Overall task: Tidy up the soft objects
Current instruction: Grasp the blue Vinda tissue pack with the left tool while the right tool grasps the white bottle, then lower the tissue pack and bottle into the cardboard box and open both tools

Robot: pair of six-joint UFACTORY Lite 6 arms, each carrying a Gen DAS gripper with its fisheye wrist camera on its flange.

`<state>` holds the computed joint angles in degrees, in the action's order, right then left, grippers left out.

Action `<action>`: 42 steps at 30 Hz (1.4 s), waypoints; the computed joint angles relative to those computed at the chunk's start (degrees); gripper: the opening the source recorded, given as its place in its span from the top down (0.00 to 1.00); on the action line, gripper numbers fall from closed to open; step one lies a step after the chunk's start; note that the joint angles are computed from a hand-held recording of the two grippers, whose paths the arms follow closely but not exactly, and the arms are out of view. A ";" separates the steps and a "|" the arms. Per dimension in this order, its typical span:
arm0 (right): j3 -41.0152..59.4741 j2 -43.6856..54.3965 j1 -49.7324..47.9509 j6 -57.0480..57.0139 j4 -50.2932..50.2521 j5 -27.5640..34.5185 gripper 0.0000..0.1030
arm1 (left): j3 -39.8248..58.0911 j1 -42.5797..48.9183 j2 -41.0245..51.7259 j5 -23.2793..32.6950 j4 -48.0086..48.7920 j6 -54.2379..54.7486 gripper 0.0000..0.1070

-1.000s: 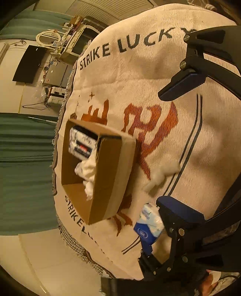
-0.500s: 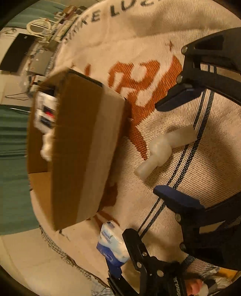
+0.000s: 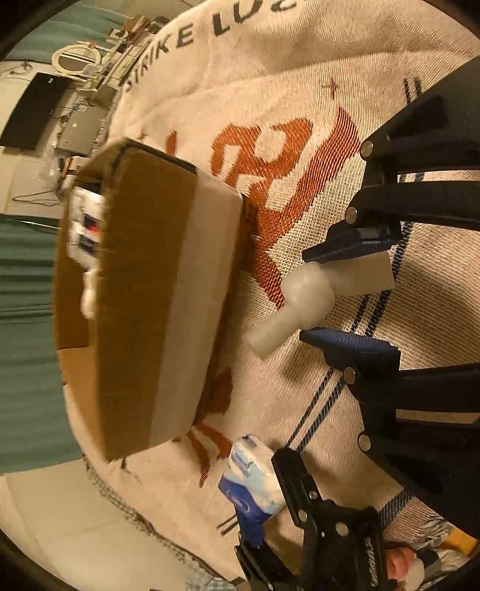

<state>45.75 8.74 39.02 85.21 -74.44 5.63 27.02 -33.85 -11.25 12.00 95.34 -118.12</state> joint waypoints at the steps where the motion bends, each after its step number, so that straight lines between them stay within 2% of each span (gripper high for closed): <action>1: -1.54 -2.75 0.56 -1.65 1.82 0.68 0.66 | -0.30 -1.13 -1.73 0.75 -4.82 4.42 0.29; 4: -4.93 -9.72 0.92 -13.12 12.79 1.92 0.66 | -0.07 -7.38 -6.52 7.43 -16.96 14.82 0.29; 12: -3.98 -26.40 7.96 -27.18 28.67 15.52 0.66 | 5.54 -16.87 -13.92 18.50 -27.89 27.27 0.29; 17: 1.32 -30.33 6.83 -36.00 34.94 18.00 0.66 | 10.32 -16.45 -15.30 19.36 -30.49 33.62 0.29; 22: 9.89 -27.77 3.22 -45.52 41.25 17.75 0.66 | 18.48 -10.14 -11.02 15.42 -31.40 41.02 0.28; 24: 15.00 -24.29 0.11 -53.20 48.14 16.22 0.66 | 22.81 -5.94 -7.35 11.88 -31.28 44.01 0.28; 28: 24.74 -15.53 -5.10 -66.91 61.01 14.41 0.66 | 31.29 -0.18 1.90 8.86 -26.05 43.46 0.28; 33: 40.32 -0.06 -10.08 -81.90 74.33 14.85 0.66 | 43.48 6.73 15.59 3.37 -28.74 49.27 0.29; 36: 50.42 9.70 -11.99 -87.62 79.72 16.52 0.66 | 51.86 9.83 25.01 1.41 -38.96 60.70 0.29; 39: 61.69 20.54 -13.65 -92.35 85.30 18.95 0.66 | 60.99 12.04 35.20 1.27 -53.96 75.75 0.29; 42: 71.49 29.64 -14.71 -93.61 87.62 21.59 0.66 | 67.30 12.88 42.38 1.74 -61.42 82.47 0.29</action>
<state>117.23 38.38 24.31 -8.40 13.18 27.22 94.32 -20.97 31.14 13.75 33.92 -35.65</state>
